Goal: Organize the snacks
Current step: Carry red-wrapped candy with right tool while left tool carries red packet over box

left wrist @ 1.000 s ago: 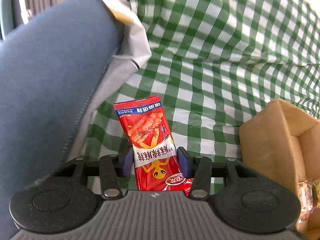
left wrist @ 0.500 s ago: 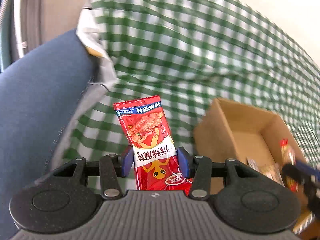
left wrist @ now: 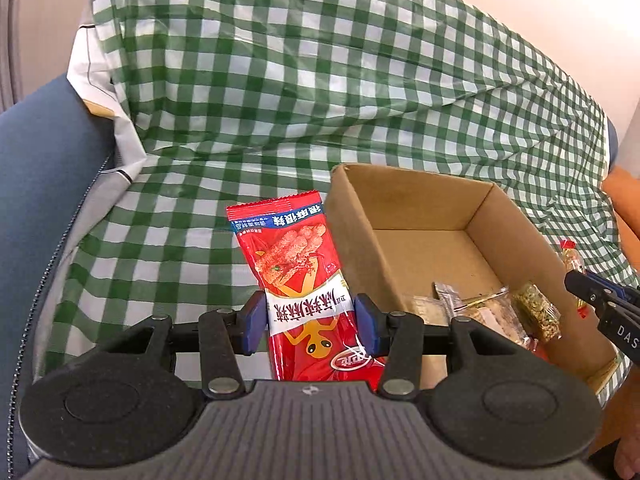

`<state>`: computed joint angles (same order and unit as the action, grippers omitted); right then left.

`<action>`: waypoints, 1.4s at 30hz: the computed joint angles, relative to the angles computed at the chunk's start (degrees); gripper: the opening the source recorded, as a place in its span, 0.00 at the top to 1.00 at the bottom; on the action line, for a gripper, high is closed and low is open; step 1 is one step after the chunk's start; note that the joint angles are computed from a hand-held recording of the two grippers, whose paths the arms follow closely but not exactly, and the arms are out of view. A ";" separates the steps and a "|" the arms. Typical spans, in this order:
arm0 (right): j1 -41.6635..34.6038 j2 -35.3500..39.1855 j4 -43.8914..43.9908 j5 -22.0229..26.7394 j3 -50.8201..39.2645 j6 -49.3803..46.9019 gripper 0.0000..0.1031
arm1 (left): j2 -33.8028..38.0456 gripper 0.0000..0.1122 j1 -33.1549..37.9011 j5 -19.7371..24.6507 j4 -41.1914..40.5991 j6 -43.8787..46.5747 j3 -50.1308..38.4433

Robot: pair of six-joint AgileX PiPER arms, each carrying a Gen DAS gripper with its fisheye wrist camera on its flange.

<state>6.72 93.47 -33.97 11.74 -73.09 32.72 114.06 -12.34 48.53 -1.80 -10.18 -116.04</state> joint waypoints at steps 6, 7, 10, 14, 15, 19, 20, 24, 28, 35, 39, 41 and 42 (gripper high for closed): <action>-0.97 -0.68 -14.48 0.15 2.26 13.14 0.82 | -0.24 0.54 -0.49 -1.78 -1.35 1.05 0.84; -1.05 -0.97 -15.62 0.23 2.62 14.35 0.82 | -0.37 0.54 -0.54 -2.30 -1.74 1.24 1.16; -1.86 -1.08 -15.72 0.34 2.90 14.68 0.82 | -0.95 0.54 -0.89 -4.35 -2.65 1.64 2.44; -2.00 -0.82 -16.24 0.82 2.63 15.93 0.82 | -2.25 0.54 -1.41 -8.27 -4.12 2.76 5.02; -2.03 -1.01 -16.49 0.80 2.80 16.20 0.82 | -2.63 0.54 -1.43 -9.28 -4.98 3.51 5.68; -1.42 -1.00 -19.68 1.01 2.96 19.60 0.82 | -4.07 0.54 -1.67 -13.34 -7.74 6.72 8.42; -1.34 -0.92 -19.82 1.04 2.89 19.75 0.82 | -4.32 0.54 -1.71 -14.18 -8.49 7.56 8.93; -1.21 -0.95 -21.10 1.00 2.97 21.11 0.82 | -4.96 0.54 -1.86 -16.19 -11.43 10.25 10.24; -1.04 -0.82 -21.94 1.09 2.91 21.96 0.82 | -5.16 0.54 -2.21 -17.27 -13.64 12.94 10.88; -0.77 -0.59 -23.90 1.61 2.67 24.16 0.82 | -5.96 0.54 -2.33 -19.23 -18.85 17.98 12.60; -0.81 -0.59 -24.57 1.50 2.73 24.92 0.82 | -6.11 0.54 -2.25 -20.00 -21.91 20.83 13.02; -0.79 -0.64 -25.63 1.47 2.78 26.05 0.82 | -5.97 0.54 -2.37 -20.25 -22.57 21.31 12.94; -0.76 -0.76 -26.11 1.44 2.87 26.60 0.82 | -5.95 0.54 -2.44 -20.43 -23.16 21.72 12.97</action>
